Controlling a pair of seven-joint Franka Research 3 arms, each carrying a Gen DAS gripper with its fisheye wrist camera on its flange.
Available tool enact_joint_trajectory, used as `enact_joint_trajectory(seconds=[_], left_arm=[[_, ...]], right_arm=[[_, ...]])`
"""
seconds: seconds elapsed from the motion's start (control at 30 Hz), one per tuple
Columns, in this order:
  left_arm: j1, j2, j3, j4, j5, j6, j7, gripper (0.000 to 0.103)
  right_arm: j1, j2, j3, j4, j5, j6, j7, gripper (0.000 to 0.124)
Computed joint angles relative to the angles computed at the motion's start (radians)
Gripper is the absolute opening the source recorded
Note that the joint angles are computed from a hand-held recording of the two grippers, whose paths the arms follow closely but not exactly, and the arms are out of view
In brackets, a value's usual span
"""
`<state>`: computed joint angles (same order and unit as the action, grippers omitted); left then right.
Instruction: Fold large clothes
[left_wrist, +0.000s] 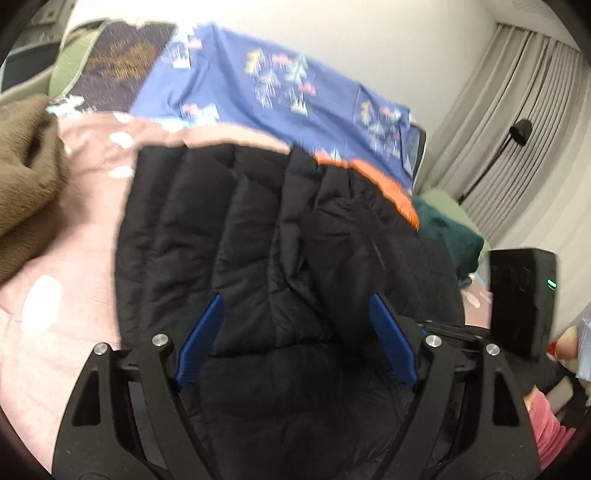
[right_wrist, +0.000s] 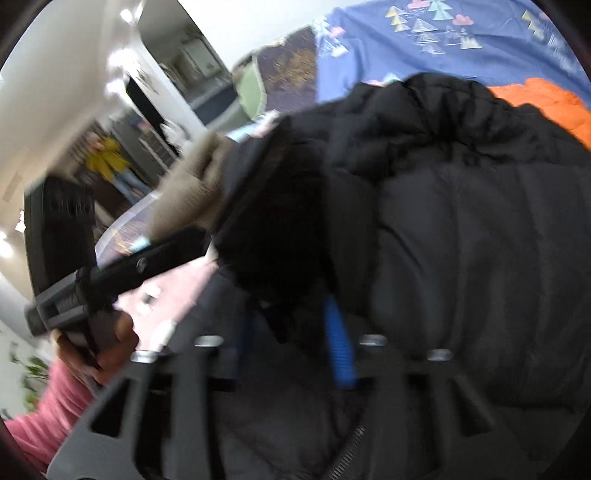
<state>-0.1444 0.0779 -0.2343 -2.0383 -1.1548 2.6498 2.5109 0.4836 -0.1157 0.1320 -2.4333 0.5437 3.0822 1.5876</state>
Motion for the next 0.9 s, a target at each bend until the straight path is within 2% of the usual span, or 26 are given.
enact_joint_trajectory(seconds=[0.07, 0.17, 0.23, 0.3, 0.4, 0.5, 0.57, 0.63, 0.67, 0.7, 0.73, 0.77, 0.83, 0.9], left_arm=[[-0.007, 0.041, -0.004, 0.037, 0.065, -0.023, -0.053, 0.082], [-0.003, 0.070, -0.024, 0.066, 0.091, -0.037, -0.054, 0.082], [-0.011, 0.088, -0.035, 0.076, 0.142, -0.010, -0.089, 0.082], [-0.007, 0.101, -0.046, 0.087, 0.169, -0.016, -0.126, 0.082], [0.018, 0.075, -0.065, 0.065, 0.094, -0.015, -0.057, 0.082], [0.023, 0.033, -0.055, 0.033, 0.009, -0.015, 0.033, 0.084], [0.016, 0.034, -0.040, 0.036, 0.020, -0.041, 0.016, 0.084], [0.002, 0.054, -0.030, 0.049, 0.087, -0.048, -0.045, 0.083], [-0.008, 0.070, -0.029, 0.057, 0.143, -0.036, -0.087, 0.074], [-0.014, 0.083, -0.032, 0.063, 0.181, -0.016, -0.112, 0.060], [-0.018, 0.097, -0.035, 0.071, 0.224, -0.008, -0.139, 0.023], [-0.023, 0.113, -0.034, 0.085, 0.285, -0.011, -0.186, 0.006], [-0.011, 0.106, -0.058, 0.078, 0.270, 0.044, -0.186, 0.005], [-0.003, 0.067, -0.080, 0.060, 0.229, 0.139, -0.113, 0.005]], right_arm=[[-0.039, -0.038, 0.020, -0.035, -0.075, -0.019, 0.056, 0.049], [-0.062, -0.109, 0.013, -0.107, -0.094, -0.036, 0.108, 0.053], [-0.127, -0.163, 0.056, -0.167, -0.153, -0.035, 0.200, 0.059], [-0.189, -0.184, 0.101, -0.192, -0.218, -0.039, 0.293, 0.059], [-0.183, -0.221, 0.079, -0.239, -0.223, -0.035, 0.349, 0.059], [-0.197, -0.234, 0.076, -0.264, -0.248, -0.038, 0.393, 0.059], [-0.206, -0.249, 0.083, -0.291, -0.267, -0.029, 0.411, 0.059], [-0.229, -0.272, 0.105, -0.321, -0.288, -0.024, 0.446, 0.059], [-0.235, -0.278, 0.112, -0.327, -0.296, -0.022, 0.459, 0.059], [-0.247, -0.289, 0.126, -0.332, -0.309, -0.026, 0.476, 0.059], [-0.261, -0.295, 0.142, -0.332, -0.325, -0.030, 0.492, 0.059], [-0.282, -0.315, 0.161, -0.338, -0.348, -0.041, 0.507, 0.059], [-0.352, -0.347, 0.223, -0.329, -0.414, -0.059, 0.549, 0.059], [-0.413, -0.410, 0.271, -0.345, -0.474, -0.059, 0.592, 0.062]])
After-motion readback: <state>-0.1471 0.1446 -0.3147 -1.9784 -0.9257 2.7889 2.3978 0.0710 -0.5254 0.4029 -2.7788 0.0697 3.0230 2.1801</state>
